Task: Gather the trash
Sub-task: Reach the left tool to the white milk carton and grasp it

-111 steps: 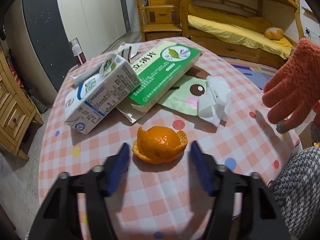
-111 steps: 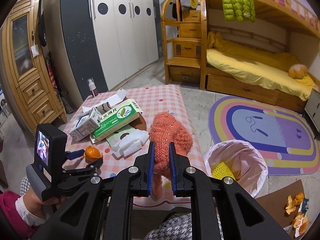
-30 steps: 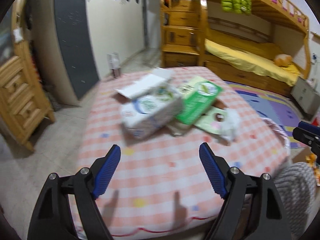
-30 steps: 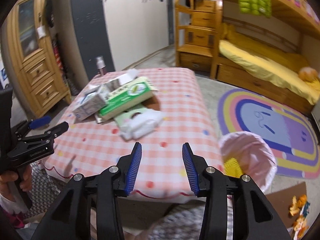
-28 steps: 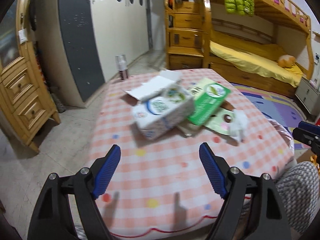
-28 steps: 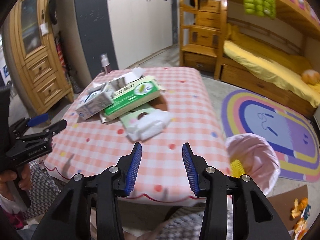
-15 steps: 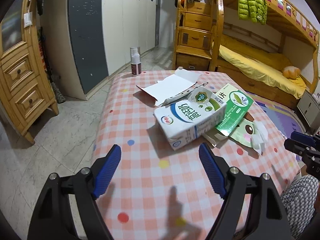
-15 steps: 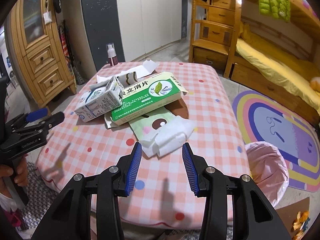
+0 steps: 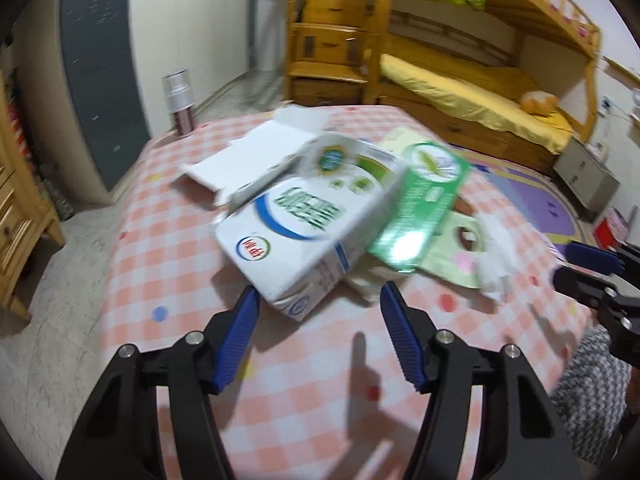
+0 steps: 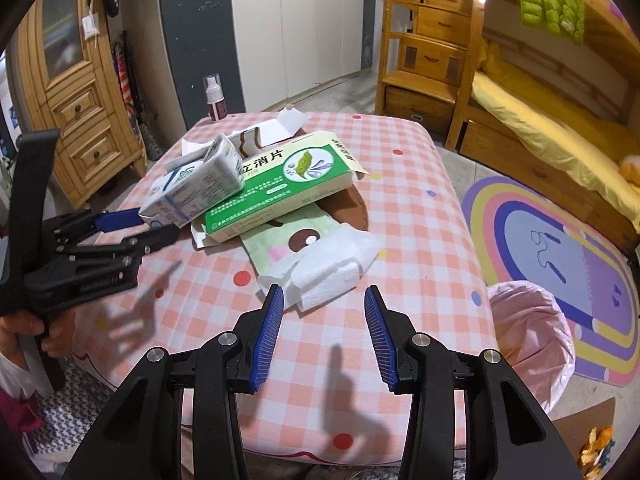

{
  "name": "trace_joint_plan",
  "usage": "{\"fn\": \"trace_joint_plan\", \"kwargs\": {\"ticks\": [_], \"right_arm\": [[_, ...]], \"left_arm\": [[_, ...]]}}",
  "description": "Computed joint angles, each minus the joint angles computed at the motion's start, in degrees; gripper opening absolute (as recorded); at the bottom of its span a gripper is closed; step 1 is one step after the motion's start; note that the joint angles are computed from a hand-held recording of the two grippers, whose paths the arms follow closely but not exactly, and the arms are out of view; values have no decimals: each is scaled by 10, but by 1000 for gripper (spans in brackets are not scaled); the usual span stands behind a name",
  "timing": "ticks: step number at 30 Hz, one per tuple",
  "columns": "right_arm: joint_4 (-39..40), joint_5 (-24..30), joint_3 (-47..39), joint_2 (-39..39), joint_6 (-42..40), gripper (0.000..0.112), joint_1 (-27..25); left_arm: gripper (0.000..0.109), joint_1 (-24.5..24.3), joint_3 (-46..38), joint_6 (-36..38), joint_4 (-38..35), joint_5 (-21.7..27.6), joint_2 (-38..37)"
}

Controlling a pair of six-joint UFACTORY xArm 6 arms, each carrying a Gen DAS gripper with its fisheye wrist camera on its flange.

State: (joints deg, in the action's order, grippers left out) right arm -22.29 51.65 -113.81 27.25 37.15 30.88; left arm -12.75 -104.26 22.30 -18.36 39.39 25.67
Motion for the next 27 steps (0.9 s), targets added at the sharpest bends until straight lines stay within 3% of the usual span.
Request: {"fn": "trace_joint_plan", "kwargs": {"ticks": [3, 6, 8, 10, 12, 14, 16, 17, 23, 26, 27], "right_arm": [[-1, -8, 15, -11, 10, 44, -3], [-3, -13, 29, -21, 16, 44, -6], [1, -15, 35, -25, 14, 44, -7], [7, -19, 38, -25, 9, 44, -8], [14, -21, 34, -20, 4, 44, -10], [18, -23, 28, -15, 1, 46, -11], [18, -27, 26, -11, 0, 61, -12], [16, -28, 24, -9, 2, 63, -12], [18, -25, 19, -5, -2, 64, -15], [18, -26, 21, -7, 0, 64, -15], [18, -27, 24, -9, 1, 64, -15]], "left_arm": [[61, -13, 24, 55, -46, -7, -20], [64, -19, 34, 57, -49, -14, -27], [85, -17, 43, 20, -21, -28, -31], [89, -12, 50, -17, -2, -45, -32], [93, 0, 17, -63, 19, -29, -9], [94, 8, -1, -75, 14, -18, 4], [94, 16, -31, -71, -6, 1, 24], [94, 18, -45, -64, -16, 10, 33], [93, 13, -140, -37, -18, 46, 96], [74, 13, -184, -49, 2, 79, 121], [73, 13, -183, -55, 8, 78, 118]]}}
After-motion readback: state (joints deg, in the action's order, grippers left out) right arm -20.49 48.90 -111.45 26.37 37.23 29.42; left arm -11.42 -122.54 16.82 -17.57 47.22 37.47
